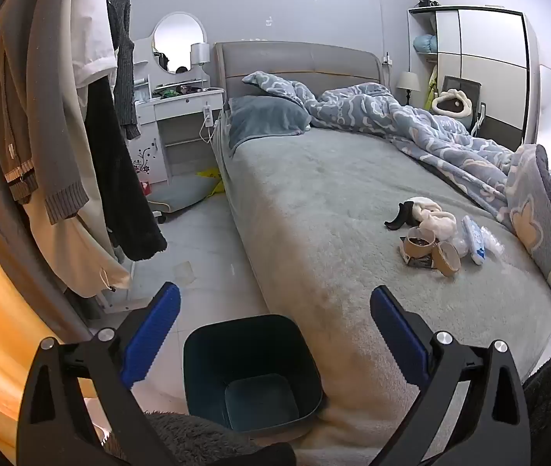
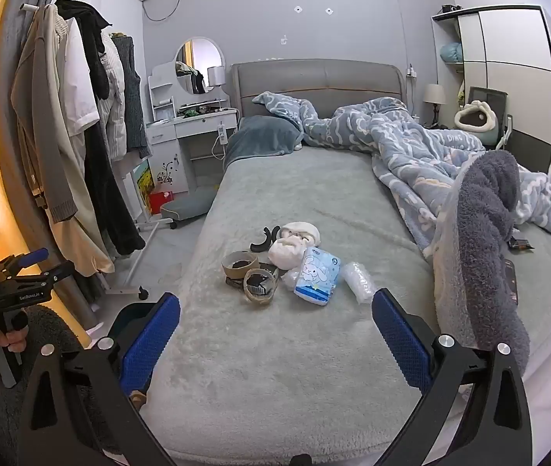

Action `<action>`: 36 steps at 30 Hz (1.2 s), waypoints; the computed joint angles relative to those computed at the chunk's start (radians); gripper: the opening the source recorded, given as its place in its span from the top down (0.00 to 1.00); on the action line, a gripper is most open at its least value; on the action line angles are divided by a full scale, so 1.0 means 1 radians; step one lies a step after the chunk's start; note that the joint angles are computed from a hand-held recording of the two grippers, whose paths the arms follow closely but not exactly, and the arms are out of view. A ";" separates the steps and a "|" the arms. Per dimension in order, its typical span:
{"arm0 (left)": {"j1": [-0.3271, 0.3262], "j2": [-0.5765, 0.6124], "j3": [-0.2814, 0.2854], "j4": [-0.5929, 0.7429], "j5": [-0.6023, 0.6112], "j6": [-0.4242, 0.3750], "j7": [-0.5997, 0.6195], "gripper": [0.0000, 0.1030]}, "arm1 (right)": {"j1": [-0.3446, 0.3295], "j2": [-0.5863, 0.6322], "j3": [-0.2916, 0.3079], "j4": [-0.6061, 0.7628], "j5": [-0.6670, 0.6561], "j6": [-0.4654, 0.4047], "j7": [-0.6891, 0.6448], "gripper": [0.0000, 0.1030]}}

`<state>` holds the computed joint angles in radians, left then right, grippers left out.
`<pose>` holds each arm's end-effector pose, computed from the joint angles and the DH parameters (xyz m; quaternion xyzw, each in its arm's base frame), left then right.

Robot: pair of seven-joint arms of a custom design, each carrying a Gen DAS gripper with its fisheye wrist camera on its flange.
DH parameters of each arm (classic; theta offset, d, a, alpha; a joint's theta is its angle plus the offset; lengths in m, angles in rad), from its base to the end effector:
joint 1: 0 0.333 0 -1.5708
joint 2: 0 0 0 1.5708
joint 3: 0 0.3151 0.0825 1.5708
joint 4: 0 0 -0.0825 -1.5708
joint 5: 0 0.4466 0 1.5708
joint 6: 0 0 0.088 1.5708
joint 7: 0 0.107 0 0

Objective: Collect trash

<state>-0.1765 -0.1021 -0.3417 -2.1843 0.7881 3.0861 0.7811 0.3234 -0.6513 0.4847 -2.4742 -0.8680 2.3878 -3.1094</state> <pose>0.4959 -0.3550 0.4983 -0.4414 0.7538 -0.4040 0.2716 0.3220 0.3495 0.5287 -0.5159 0.6847 -0.3729 0.3549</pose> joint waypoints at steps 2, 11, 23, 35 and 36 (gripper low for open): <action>0.000 0.000 0.000 0.000 -0.001 0.002 -0.002 0.03 | 0.002 0.001 -0.002 0.000 0.002 0.001 0.000 0.03; -0.004 0.000 0.004 -0.003 -0.017 0.007 0.009 0.03 | 0.003 0.004 -0.001 0.002 0.005 -0.001 -0.003 0.03; 0.001 0.000 -0.002 -0.003 -0.023 0.006 0.015 0.03 | 0.003 0.007 -0.004 0.004 0.004 0.000 0.004 0.03; 0.001 0.000 -0.002 -0.003 -0.026 0.006 0.017 0.03 | 0.005 0.008 -0.006 0.003 0.004 -0.001 0.000 0.03; 0.001 0.000 -0.002 -0.003 -0.026 0.006 0.017 0.03 | 0.005 0.010 -0.006 0.005 0.004 -0.002 -0.001 0.03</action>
<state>-0.1755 -0.1022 -0.3437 -2.1877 0.7618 3.0919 0.7981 0.3287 -0.6412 0.4786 -2.4693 -0.8636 2.3860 -3.1105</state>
